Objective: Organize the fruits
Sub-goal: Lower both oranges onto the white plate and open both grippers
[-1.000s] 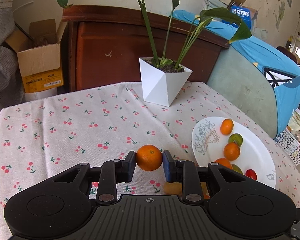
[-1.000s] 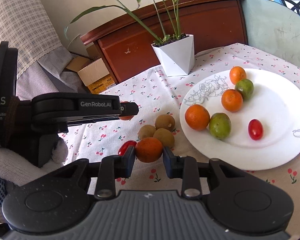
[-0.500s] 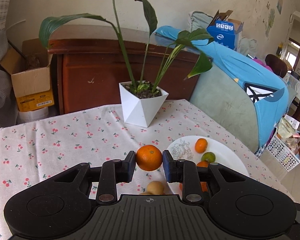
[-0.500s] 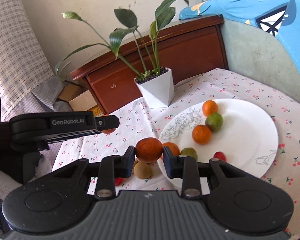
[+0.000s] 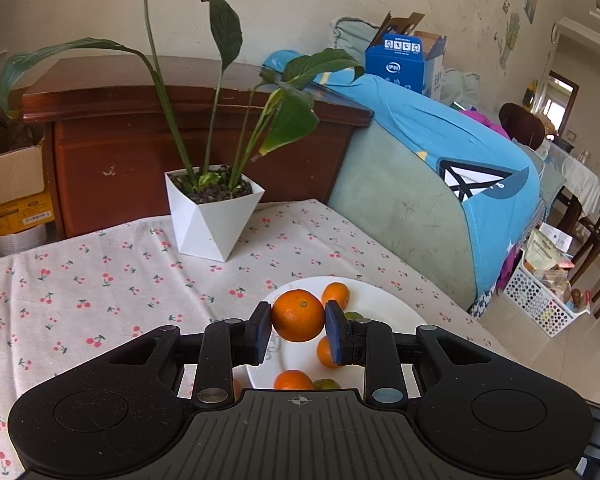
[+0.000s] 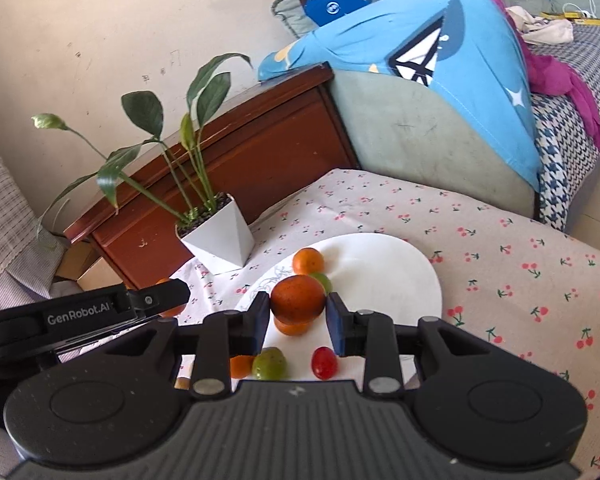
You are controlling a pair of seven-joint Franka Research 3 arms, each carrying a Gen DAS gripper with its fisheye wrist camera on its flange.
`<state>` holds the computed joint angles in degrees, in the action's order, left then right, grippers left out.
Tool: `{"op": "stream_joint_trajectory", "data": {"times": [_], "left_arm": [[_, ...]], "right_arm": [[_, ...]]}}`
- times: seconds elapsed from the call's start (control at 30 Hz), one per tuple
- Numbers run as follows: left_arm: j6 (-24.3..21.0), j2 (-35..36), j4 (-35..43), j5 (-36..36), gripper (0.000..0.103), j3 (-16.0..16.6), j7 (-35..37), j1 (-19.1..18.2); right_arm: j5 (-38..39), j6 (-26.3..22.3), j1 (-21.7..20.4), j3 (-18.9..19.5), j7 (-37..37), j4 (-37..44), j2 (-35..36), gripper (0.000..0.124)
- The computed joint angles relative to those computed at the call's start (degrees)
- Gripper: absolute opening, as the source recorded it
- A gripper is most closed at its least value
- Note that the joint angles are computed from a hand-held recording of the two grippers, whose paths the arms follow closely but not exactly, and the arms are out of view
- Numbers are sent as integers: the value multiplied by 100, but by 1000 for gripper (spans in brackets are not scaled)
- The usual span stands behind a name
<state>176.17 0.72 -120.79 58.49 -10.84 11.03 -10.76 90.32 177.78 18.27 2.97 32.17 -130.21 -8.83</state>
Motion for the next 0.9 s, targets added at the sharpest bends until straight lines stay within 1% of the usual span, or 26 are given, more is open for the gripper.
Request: {"op": "stream_joint_trajectory", "data": {"times": [0.13, 0.23, 0.37, 0.67, 0.77, 0.9], "left_arm": [[-19, 156, 106, -166, 26, -13, 208, -74], [-96, 258, 139, -418, 26, 13, 407, -138], [-212, 380, 193, -614, 26, 66, 562, -235], [-317, 563, 324, -719, 26, 166, 729, -414], [-346, 583, 358, -671, 27, 200, 714, -474], [-351, 540, 373, -498, 29, 237, 621, -517]], "right_arm": [[-385, 47, -33, -30, 534, -77, 40, 31], [-645, -22, -37, -80, 900, -143, 44, 31], [-883, -41, -27, -125, 1209, -171, 87, 31], [-1404, -226, -78, -198, 2100, -244, 167, 32], [-1332, -250, -74, -224, 2127, -240, 162, 34], [-899, -254, -53, -241, 1789, -178, 144, 34]]}}
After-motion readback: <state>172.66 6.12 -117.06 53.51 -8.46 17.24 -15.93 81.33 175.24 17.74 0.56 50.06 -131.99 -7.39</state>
